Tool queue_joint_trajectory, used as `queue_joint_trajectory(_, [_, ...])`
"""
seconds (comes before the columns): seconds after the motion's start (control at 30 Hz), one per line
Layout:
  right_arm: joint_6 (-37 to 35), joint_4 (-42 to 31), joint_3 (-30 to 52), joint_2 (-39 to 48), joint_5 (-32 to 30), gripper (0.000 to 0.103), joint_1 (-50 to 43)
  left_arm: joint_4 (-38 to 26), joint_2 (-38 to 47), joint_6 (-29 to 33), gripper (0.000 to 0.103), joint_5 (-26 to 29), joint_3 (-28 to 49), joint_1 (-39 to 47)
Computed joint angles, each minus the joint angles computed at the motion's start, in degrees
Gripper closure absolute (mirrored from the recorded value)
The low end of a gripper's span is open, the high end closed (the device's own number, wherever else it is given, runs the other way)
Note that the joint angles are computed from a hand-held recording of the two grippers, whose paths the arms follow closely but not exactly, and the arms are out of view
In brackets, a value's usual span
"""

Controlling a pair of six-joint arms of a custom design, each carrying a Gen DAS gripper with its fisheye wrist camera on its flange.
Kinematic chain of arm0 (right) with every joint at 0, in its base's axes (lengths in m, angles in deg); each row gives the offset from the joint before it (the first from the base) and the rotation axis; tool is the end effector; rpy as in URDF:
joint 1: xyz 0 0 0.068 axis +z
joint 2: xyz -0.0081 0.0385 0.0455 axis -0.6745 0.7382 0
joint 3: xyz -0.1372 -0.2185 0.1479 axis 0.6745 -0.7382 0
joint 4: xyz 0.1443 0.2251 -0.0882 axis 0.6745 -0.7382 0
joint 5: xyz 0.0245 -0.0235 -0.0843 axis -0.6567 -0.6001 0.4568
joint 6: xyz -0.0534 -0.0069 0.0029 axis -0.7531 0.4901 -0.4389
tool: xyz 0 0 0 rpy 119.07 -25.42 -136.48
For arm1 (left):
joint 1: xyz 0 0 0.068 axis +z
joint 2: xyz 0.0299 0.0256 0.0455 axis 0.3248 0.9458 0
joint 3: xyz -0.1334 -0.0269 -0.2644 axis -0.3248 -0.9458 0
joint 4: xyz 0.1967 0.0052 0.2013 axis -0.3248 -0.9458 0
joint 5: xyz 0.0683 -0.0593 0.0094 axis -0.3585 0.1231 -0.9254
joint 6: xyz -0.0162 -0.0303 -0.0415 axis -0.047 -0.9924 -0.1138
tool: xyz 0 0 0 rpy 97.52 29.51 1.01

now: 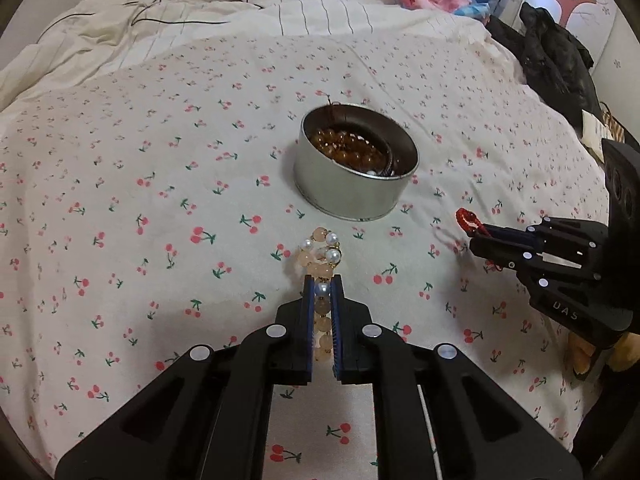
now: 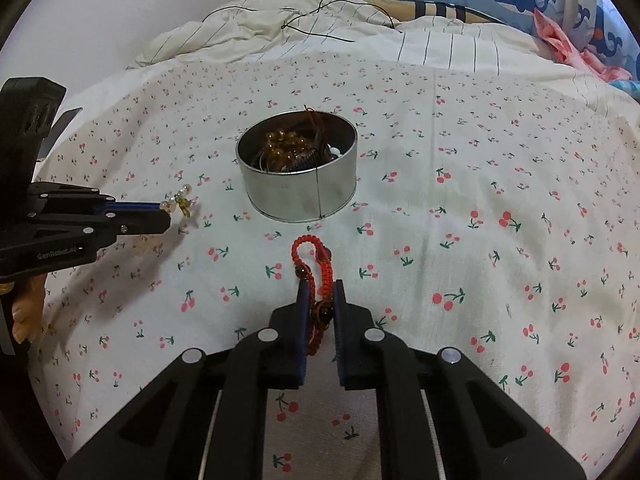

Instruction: Organize jewelry

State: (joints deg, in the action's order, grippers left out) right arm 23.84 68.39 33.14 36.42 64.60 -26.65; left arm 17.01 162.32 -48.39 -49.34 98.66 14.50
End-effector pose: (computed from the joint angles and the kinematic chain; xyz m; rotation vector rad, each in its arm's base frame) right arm 0.2199 0.0595 0.1910 0.1622 2.4807 0.1898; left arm 0.3500 -0.0413 0.2256 0.9551 2.4847 -0.4057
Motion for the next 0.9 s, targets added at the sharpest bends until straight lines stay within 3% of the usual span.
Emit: queue_joint_trajectory(0.9, [2.44, 0.35, -1.29, -0.63, -4.03, 0.091, -2.45, 5.06, -3.0, -4.32, 0.096, -4.46, 1.01, -9.67])
